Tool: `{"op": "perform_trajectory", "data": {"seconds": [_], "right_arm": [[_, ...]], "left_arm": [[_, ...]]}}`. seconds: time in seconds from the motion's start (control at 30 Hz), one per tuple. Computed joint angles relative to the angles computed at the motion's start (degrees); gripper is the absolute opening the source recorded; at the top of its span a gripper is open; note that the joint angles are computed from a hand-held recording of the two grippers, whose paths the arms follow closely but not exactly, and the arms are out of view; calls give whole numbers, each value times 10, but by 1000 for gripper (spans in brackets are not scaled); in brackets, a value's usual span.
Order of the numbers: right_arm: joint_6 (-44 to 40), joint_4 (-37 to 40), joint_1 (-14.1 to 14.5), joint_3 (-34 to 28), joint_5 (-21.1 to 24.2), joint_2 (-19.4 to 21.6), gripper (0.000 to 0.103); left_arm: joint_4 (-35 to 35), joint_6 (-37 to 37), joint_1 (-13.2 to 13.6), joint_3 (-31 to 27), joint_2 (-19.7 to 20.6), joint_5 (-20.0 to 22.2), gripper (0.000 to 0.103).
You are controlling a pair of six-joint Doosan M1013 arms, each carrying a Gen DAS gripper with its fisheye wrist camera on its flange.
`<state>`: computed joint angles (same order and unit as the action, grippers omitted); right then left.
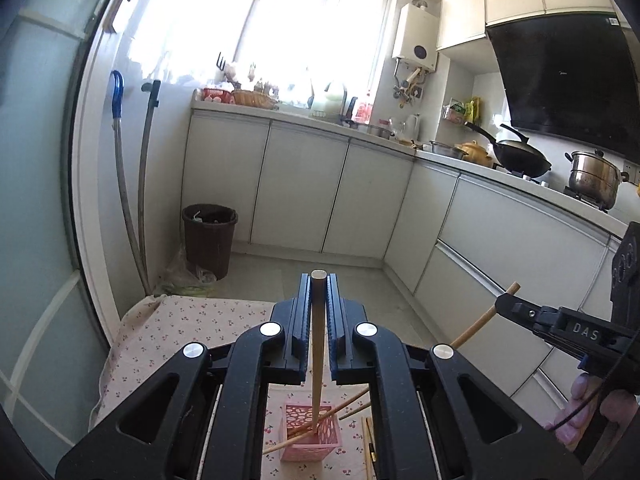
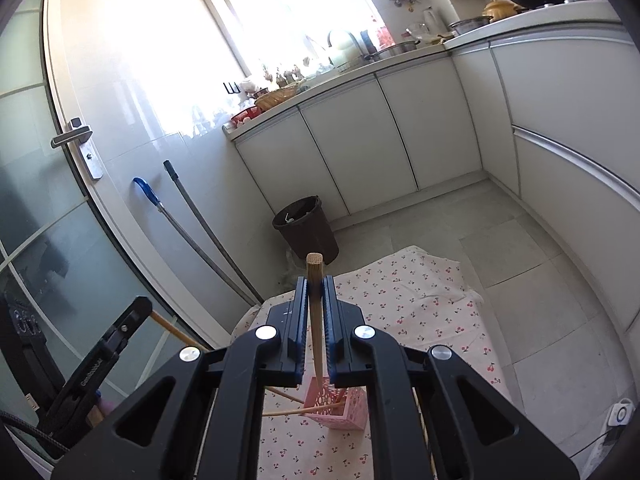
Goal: Organize utensils
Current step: 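Lower the chopstick into the pink holder and open the left gripper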
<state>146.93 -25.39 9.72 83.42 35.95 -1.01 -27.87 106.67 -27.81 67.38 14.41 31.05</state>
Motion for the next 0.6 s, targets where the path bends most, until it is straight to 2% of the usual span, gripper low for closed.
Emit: {"op": "perform_trajectory", "data": {"seconds": [0.1,0.13,0.23,0.4,0.6], "right_arm": [[-9,7,-1,-2,9,8,8],[-10,8,-1,-3,12,10,8],[-12,12,-2,-2,15,13,8],[-16,17,-1,-7,18,18,8],[5,-23,6,-15,29,26,8]], "left_arm": [[7,-44,5,-9,13,18,8],[-8,-44,9,-2,10,13,8],[18,-64,10,10,2,-13,12],[-6,-51,16,7,2,-15,15],[-22,-40,17,9,-3,-16,19]]}}
